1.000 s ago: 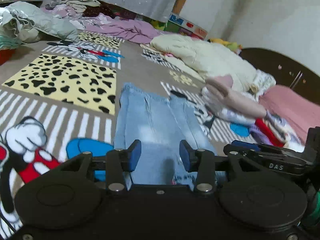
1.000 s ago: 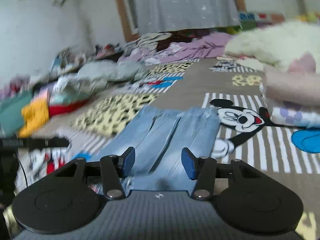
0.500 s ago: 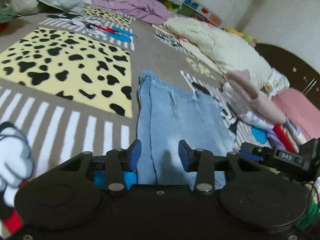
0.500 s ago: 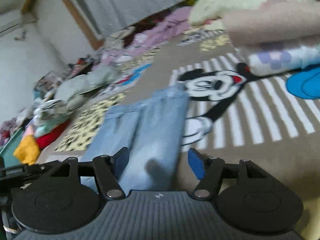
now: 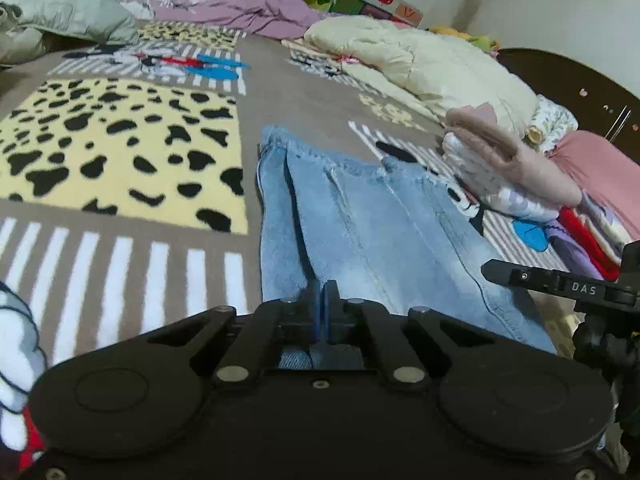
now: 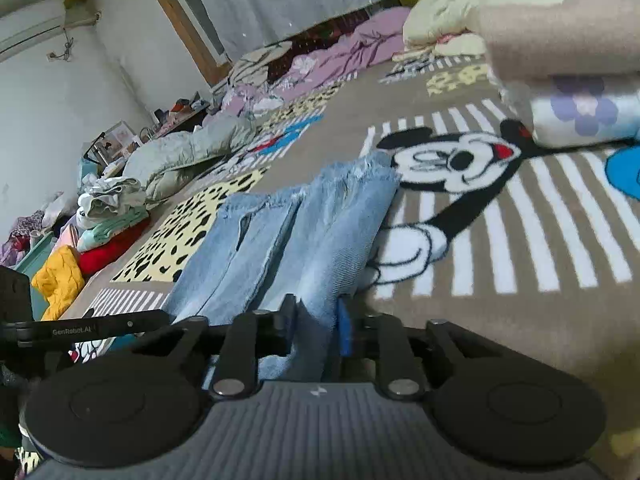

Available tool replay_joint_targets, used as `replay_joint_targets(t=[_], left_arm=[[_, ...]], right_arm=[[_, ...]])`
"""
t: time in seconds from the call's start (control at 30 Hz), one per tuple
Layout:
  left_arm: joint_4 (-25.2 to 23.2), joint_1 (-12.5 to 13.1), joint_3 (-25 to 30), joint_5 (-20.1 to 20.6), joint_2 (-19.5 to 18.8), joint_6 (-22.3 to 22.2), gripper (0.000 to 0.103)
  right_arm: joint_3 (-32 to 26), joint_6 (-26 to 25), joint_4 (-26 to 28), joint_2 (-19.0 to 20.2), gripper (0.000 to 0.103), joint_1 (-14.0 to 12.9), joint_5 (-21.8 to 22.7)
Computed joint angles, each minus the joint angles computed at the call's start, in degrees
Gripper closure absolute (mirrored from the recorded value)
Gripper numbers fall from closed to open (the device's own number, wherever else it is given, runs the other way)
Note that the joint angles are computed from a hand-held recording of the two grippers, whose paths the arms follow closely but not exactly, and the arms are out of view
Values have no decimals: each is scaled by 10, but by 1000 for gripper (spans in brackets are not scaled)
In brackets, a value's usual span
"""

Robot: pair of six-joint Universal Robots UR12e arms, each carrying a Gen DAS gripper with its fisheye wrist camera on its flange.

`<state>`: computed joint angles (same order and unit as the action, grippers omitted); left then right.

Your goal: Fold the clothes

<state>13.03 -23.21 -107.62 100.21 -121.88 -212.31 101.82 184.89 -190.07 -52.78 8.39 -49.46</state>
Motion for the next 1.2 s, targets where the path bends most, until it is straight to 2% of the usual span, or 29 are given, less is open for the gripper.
replay_joint_targets(t=[0.2,0.23,0.3,0.37,0.47,0.5,0.53,0.57,0.6,0.63,0.7,0.73,0.83,0.87,0.93,0.97,1.07,1.2], left_arm=[[38,6,-21,6,11,-18,103],[43,8,-24,5,13,-23,103],[50,10,-31,13,15,-39,103],[53,11,-37,32,18,-61,103],[42,10,-55,88,29,-124,103],[34,10,-65,108,34,-152,103],[24,9,-74,125,40,-180,103],[15,10,-85,140,46,-212,103],[12,12,-97,148,52,-244,103],[14,16,-107,145,56,-267,103],[20,23,-117,137,60,-294,103],[23,27,-120,134,61,-305,103],[36,34,-126,120,60,-324,101],[40,36,-127,115,59,-329,95],[58,43,-130,102,55,-333,90],[63,45,-129,98,53,-330,86],[64,48,-120,91,48,-313,85],[66,50,-108,81,40,-285,85]], right_arm=[[5,15,-46,-2,88,1,-19],[5,19,-49,-2,92,1,-23],[5,42,-69,0,93,-3,-23],[0,61,-71,4,93,-10,2],[-3,60,-50,3,93,-8,-20],[-5,61,-32,2,88,-6,-27],[-7,62,-16,2,77,-5,-30],[-9,64,-8,3,56,-5,-29],[-11,65,-1,5,46,-4,-26],[-13,60,4,7,41,-4,-20],[-16,47,15,9,43,-4,-8],[-17,44,17,10,48,-3,-6],[-15,52,12,11,76,-5,2],[-14,58,5,12,78,-6,1],[-12,74,-8,13,83,-7,1],[-11,81,-17,14,88,-7,0],[-12,81,-25,15,95,-9,12],[-14,67,-9,14,94,-7,11]])
